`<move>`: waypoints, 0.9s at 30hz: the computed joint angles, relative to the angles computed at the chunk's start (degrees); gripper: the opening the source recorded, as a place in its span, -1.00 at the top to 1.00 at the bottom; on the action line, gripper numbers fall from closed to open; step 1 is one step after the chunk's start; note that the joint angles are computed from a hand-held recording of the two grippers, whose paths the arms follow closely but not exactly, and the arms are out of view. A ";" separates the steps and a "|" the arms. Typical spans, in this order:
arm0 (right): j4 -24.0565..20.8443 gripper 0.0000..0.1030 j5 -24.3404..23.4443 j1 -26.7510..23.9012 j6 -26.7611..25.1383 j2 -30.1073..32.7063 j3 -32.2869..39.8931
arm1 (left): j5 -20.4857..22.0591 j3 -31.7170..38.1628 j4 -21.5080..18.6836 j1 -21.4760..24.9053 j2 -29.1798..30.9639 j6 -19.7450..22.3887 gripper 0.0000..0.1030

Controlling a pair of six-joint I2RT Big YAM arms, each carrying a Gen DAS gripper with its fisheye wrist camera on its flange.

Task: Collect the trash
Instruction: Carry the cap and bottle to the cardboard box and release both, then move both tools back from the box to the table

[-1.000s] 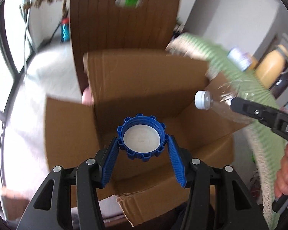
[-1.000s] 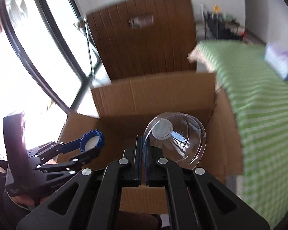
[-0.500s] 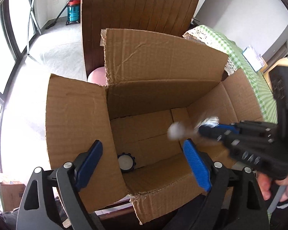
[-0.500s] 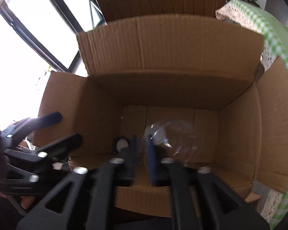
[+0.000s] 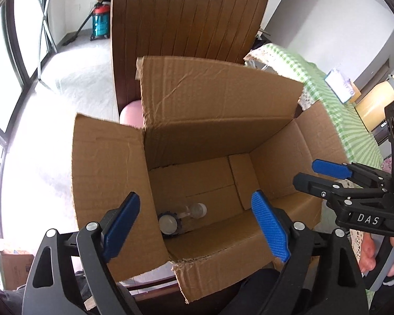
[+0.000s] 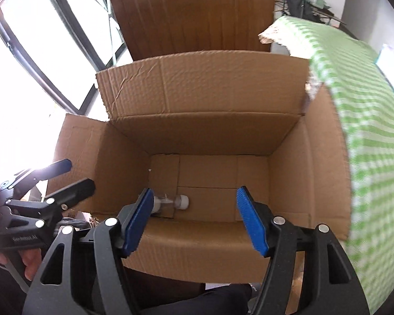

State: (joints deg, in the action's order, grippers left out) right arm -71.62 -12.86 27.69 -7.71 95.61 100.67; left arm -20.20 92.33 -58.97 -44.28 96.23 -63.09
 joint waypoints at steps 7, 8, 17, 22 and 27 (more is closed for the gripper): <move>4.34 -0.30 0.24 -2.33 1.35 -5.69 -4.20 | -7.91 5.93 -6.55 -2.69 0.96 -2.15 -0.72; 4.95 -0.30 0.29 -2.64 1.66 -6.49 -4.77 | -9.46 6.66 -7.20 -3.23 0.97 -2.45 -0.72; 20.66 -0.38 2.20 -6.37 2.10 -20.92 -16.11 | -36.46 14.82 -13.52 -10.91 2.64 -4.41 -0.85; 44.41 -0.68 2.83 -8.05 4.52 -33.02 -29.87 | -54.40 19.22 -17.26 -15.24 5.48 -6.96 -0.85; 48.25 -0.68 6.13 -8.48 5.29 -36.70 -33.61 | -59.19 23.92 -22.83 -17.23 8.24 -12.59 -0.85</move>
State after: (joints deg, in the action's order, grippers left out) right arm -23.37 -6.74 19.21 -2.42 58.92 67.06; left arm -79.39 116.24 -81.80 -61.51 104.48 -75.68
